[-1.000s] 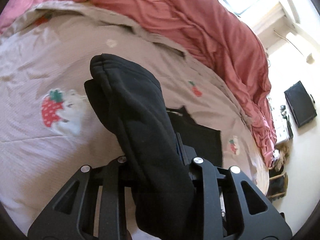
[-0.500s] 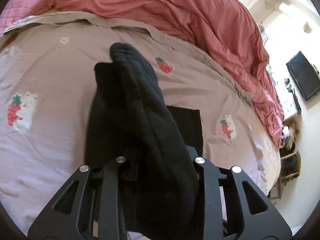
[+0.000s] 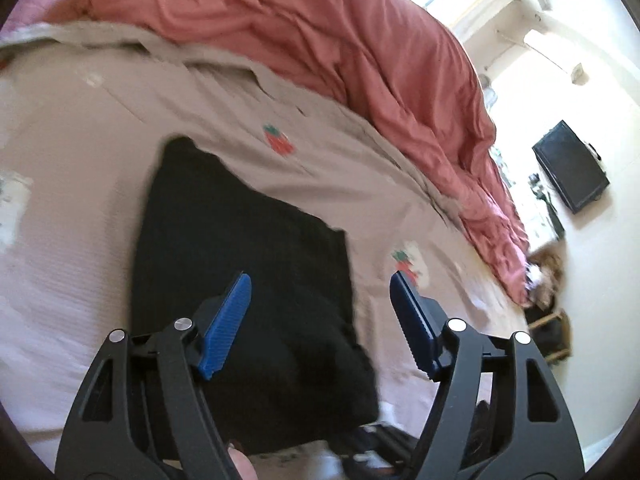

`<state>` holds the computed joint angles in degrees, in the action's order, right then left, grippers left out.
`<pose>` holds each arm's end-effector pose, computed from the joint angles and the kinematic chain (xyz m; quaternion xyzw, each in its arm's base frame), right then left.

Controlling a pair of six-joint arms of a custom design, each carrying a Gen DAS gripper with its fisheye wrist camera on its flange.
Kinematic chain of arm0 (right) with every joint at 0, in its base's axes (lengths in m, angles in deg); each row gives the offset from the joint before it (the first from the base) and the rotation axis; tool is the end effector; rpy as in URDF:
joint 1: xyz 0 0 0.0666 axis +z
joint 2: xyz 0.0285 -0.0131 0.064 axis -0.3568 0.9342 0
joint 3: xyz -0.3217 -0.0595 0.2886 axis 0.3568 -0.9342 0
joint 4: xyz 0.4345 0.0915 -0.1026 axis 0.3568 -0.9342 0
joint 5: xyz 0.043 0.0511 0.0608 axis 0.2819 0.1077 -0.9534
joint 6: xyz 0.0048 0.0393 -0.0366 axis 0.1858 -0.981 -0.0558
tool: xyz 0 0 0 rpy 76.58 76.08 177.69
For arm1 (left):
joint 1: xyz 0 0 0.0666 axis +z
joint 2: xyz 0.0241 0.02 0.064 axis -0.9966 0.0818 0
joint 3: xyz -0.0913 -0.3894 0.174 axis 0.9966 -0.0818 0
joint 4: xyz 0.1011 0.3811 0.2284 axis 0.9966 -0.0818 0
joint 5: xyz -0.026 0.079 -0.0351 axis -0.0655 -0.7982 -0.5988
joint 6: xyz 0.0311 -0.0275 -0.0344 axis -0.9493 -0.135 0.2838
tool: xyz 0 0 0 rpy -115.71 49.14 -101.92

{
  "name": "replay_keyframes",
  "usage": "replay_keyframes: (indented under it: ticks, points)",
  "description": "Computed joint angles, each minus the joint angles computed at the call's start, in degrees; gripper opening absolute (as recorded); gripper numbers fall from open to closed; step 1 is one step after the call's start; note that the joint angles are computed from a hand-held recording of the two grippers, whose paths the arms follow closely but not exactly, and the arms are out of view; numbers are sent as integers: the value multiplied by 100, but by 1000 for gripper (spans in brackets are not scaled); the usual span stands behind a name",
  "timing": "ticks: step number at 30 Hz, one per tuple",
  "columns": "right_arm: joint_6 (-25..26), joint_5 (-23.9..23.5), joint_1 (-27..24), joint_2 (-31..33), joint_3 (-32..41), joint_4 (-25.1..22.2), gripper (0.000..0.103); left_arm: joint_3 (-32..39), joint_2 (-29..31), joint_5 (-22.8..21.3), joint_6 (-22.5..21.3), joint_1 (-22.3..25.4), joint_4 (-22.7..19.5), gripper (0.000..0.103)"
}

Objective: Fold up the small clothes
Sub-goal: 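Open both grippers to release the folded side, then close the right gripper on the folded sweatshirt edge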

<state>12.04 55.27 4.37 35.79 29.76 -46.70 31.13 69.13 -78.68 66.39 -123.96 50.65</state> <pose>0.3937 0.2015 0.3433 -0.1449 0.8614 0.3405 0.3480 0.4507 -0.3535 0.4322 -0.1469 0.8940 -0.2468 0.3440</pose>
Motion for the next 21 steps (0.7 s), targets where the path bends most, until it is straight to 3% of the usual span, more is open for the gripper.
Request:
replay_keyframes:
  ticks: [6, 8, 12, 13, 17, 21]
  points:
    - [292, 41, -148, -214, -91, -317, 23, -181, -109, -1480, -408, -197, -739, 60]
    - [396, 110, -200, -326, -119, -403, 25, -273, -105, -1647, -470, -208, -807, 60]
    - [598, 242, -363, -489, -35, -552, 26, -635, -153, -1314, -478, -164, -494, 60]
    - [650, 228, -407, -436, 55, -589, 32, -666, -99, -1185, -510, -165, -460, 60]
    - [789, 182, -495, -81, 545, -809, 42, -598, 84, -1794, -1098, -379, -558, 60]
    - [849, -158, -491, 702, 1362, -1469, 45, -1016, -221, -1292, -1181, -206, 121, 63]
